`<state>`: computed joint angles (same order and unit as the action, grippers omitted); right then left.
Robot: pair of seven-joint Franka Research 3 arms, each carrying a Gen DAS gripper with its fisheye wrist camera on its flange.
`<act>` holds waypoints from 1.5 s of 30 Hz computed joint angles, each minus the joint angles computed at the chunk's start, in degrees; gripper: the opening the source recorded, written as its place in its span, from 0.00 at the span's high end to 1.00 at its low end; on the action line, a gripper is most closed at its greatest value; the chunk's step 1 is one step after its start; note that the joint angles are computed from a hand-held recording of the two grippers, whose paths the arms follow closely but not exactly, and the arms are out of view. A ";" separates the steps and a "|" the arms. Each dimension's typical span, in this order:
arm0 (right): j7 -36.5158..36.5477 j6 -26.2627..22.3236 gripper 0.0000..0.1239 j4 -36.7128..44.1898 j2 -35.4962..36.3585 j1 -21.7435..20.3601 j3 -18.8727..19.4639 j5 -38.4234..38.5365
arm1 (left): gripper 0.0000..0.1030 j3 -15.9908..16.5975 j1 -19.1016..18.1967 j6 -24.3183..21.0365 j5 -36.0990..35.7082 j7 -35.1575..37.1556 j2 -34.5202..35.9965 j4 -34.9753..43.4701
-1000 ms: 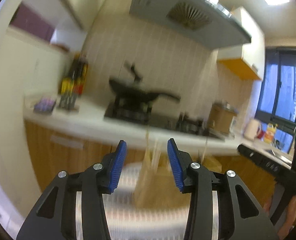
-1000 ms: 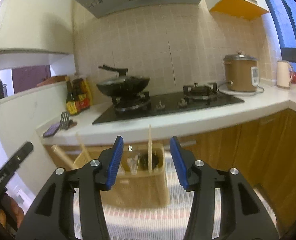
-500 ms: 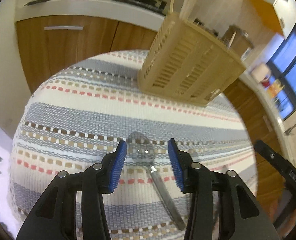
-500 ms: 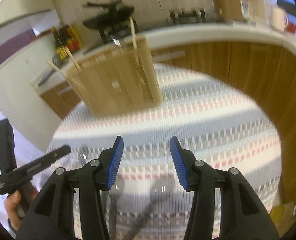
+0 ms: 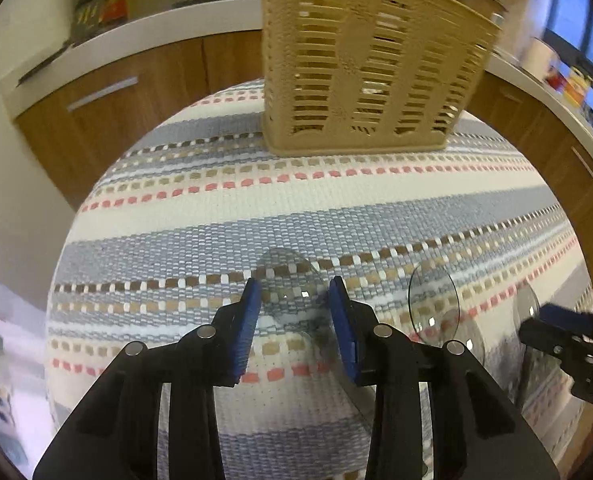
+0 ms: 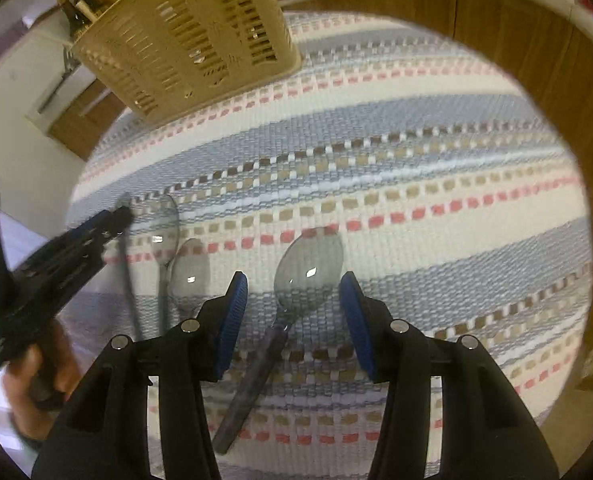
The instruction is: Organize utensils
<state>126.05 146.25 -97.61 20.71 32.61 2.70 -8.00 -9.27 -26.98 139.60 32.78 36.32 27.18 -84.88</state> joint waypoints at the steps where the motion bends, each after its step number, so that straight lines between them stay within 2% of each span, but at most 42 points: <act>1: 0.39 -1.09 0.63 0.83 0.42 0.87 -0.43 -1.68 | 0.68 -0.40 0.60 1.22 -0.43 1.09 -0.39 -0.87; 2: 0.07 -1.83 0.64 1.50 0.79 1.14 -0.37 -2.25 | 0.68 -1.54 2.11 3.71 -1.80 4.35 -1.05 -2.55; 5: -1.88 -4.12 0.68 3.96 2.16 1.90 -0.22 -4.16 | 0.69 -3.81 5.15 7.42 -5.78 12.96 -2.80 -6.06; 8: -4.82 -6.59 0.71 6.93 3.85 1.86 0.17 -3.96 | 0.69 -5.20 7.32 9.06 -11.23 18.32 -3.35 -7.39; 10: -6.87 -9.23 0.71 10.11 5.46 1.58 0.47 -2.67 | 0.69 -5.53 8.01 8.55 -14.31 20.46 -3.19 -6.99; 13: -8.51 -12.12 0.71 12.66 6.61 1.46 0.59 -0.94 | 0.66 -6.27 8.58 4.72 -18.55 24.27 -2.15 -4.23; 16: -8.05 -14.70 0.71 16.21 8.69 2.58 -0.43 -1.80 | 0.65 -5.18 7.03 -1.39 -19.02 24.89 0.21 1.09; 19: -7.29 -17.47 0.71 20.61 11.43 4.51 -1.66 -4.53 | 0.60 -4.53 5.34 -6.16 -18.70 24.94 2.07 5.17; 20: -7.61 -17.41 0.75 21.02 11.71 4.69 -1.56 -4.68 | 0.60 -3.90 4.25 -8.27 -17.60 24.57 3.18 7.33; 22: -7.33 -17.34 0.75 21.67 12.23 5.47 -2.00 -5.79 | 0.70 -1.93 1.55 -11.76 -13.67 22.55 4.42 10.03; 23: -7.28 -16.84 0.76 21.27 12.05 5.53 -2.04 -5.94 | 0.71 -1.60 1.11 -11.76 -12.77 21.68 4.51 10.06; 26: -7.48 -13.96 0.77 18.92 10.95 5.26 -1.81 -5.73 | 0.72 -1.18 1.06 -8.47 -11.68 17.93 3.33 7.50; 29: -7.17 -9.10 0.77 14.67 8.54 4.99 -1.72 -5.90 | 0.72 -0.94 1.33 -1.53 -9.94 13.74 0.56 2.11; 31: -6.82 -5.84 0.77 11.91 6.87 4.88 -1.78 -6.34 | 0.72 -0.82 1.81 4.94 -8.34 10.92 -2.21 -2.72; 34: -6.11 -0.23 0.77 7.85 4.34 4.73 -1.92 -7.17 | 0.76 1.33 0.35 10.26 -1.70 3.49 -5.70 -6.96; 36: -5.00 1.81 0.77 6.23 3.10 4.92 -2.39 -8.30 | 0.84 1.95 -0.08 11.52 2.04 -0.35 -7.34 -8.42; 37: -5.06 3.28 0.78 5.38 2.51 4.55 -2.24 -8.26 | 1.00 1.77 0.04 11.39 3.04 -1.13 -7.07 -7.52; 38: -5.37 4.34 0.90 4.21 1.60 4.08 -2.08 -8.06 | 1.00 1.55 0.49 13.10 3.71 -2.18 -7.64 -8.20; 39: -5.71 4.49 1.00 3.53 0.84 3.65 -1.89 -7.71 | 1.00 1.85 0.21 13.00 5.16 -3.95 -7.92 -8.13; 42: -6.10 3.25 1.00 3.27 0.32 3.26 -1.80 -7.96 | 1.00 0.61 0.92 11.85 5.14 -3.39 -6.47 -5.82; 45: -7.50 3.25 1.00 3.15 0.89 1.99 -0.63 -5.61 | 1.00 -0.90 3.08 14.13 1.33 -1.28 -6.85 -7.53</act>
